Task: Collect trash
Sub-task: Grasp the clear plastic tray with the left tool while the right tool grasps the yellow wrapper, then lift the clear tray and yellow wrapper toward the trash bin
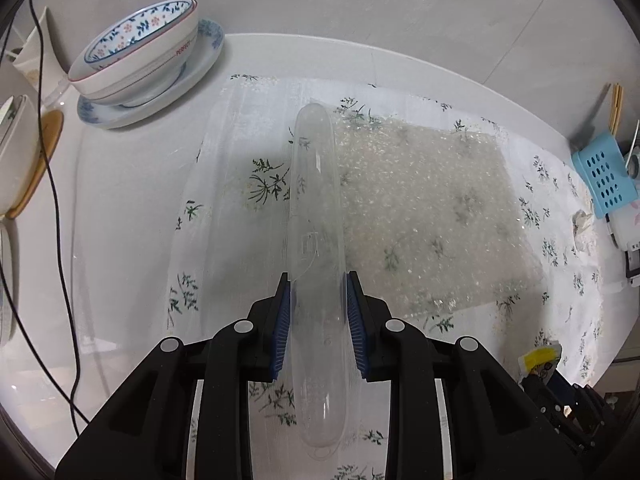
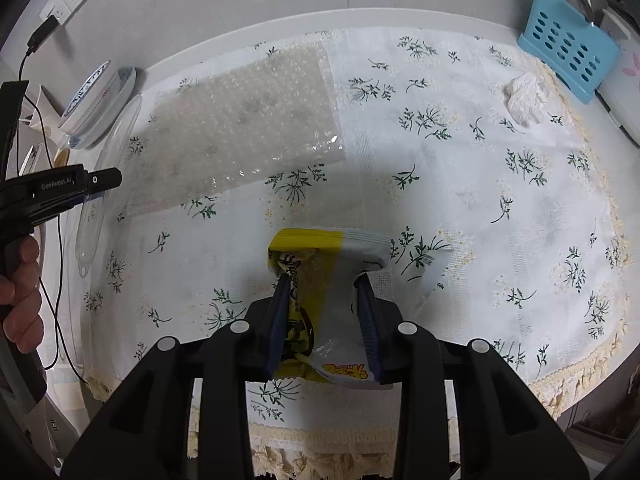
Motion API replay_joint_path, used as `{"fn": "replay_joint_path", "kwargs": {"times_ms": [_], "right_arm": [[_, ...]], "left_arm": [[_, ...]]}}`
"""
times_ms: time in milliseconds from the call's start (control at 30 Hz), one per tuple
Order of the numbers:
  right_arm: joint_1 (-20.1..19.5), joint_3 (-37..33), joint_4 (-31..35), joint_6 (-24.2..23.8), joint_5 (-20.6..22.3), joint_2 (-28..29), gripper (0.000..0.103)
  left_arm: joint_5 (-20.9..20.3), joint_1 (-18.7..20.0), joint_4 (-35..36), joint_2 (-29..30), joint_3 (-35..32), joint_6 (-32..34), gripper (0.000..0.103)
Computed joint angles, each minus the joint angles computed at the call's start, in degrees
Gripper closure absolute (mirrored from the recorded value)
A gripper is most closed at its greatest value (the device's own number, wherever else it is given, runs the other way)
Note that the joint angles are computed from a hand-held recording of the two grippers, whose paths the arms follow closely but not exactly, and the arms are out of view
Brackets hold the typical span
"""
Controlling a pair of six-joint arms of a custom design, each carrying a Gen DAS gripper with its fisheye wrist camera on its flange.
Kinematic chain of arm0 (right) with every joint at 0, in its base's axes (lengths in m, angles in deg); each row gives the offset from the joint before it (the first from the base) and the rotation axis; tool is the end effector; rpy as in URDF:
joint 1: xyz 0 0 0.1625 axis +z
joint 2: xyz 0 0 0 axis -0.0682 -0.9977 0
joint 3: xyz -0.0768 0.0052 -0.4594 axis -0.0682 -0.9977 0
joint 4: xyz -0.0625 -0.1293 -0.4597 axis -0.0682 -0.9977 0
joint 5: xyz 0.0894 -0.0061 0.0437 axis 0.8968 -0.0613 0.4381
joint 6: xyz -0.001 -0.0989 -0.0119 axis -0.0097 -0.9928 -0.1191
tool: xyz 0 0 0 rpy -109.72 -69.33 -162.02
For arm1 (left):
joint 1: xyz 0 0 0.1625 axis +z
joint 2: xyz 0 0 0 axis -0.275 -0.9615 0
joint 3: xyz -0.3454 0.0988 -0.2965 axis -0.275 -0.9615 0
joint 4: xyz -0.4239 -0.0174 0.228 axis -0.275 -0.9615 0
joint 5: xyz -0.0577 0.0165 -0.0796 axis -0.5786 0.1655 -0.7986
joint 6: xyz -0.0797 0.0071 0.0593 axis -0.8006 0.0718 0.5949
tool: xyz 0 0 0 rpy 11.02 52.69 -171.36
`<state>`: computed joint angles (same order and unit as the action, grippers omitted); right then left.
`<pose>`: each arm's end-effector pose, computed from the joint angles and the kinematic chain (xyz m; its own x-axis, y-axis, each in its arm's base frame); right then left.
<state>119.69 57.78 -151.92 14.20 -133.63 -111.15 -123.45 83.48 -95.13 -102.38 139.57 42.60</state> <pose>0.4588 -0.7781 0.0869 -0.7762 -0.2365 0.5844 -0.3356 0.9397 -0.0654 -0.1055 -0.7965 0.4571 -0.7481 -0.3297 -0.5759 -0.0264 0.8819 -0.4706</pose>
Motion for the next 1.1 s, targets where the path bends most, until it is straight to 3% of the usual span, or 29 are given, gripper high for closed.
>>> {"fn": "replay_joint_path", "kwargs": {"times_ms": [467, 1100], "right_arm": [[2.0, 3.0, -6.2, -4.5, -0.9, -3.5, 0.072], [2.6, 14.7, -12.3, -8.8, 1.7, -13.3, 0.072]], "left_arm": [[1.5, -5.2, -2.3, -4.0, 6.9, -1.8, 0.077], [2.1, -12.2, -4.5, -9.6, 17.6, -7.9, 0.078]]}}
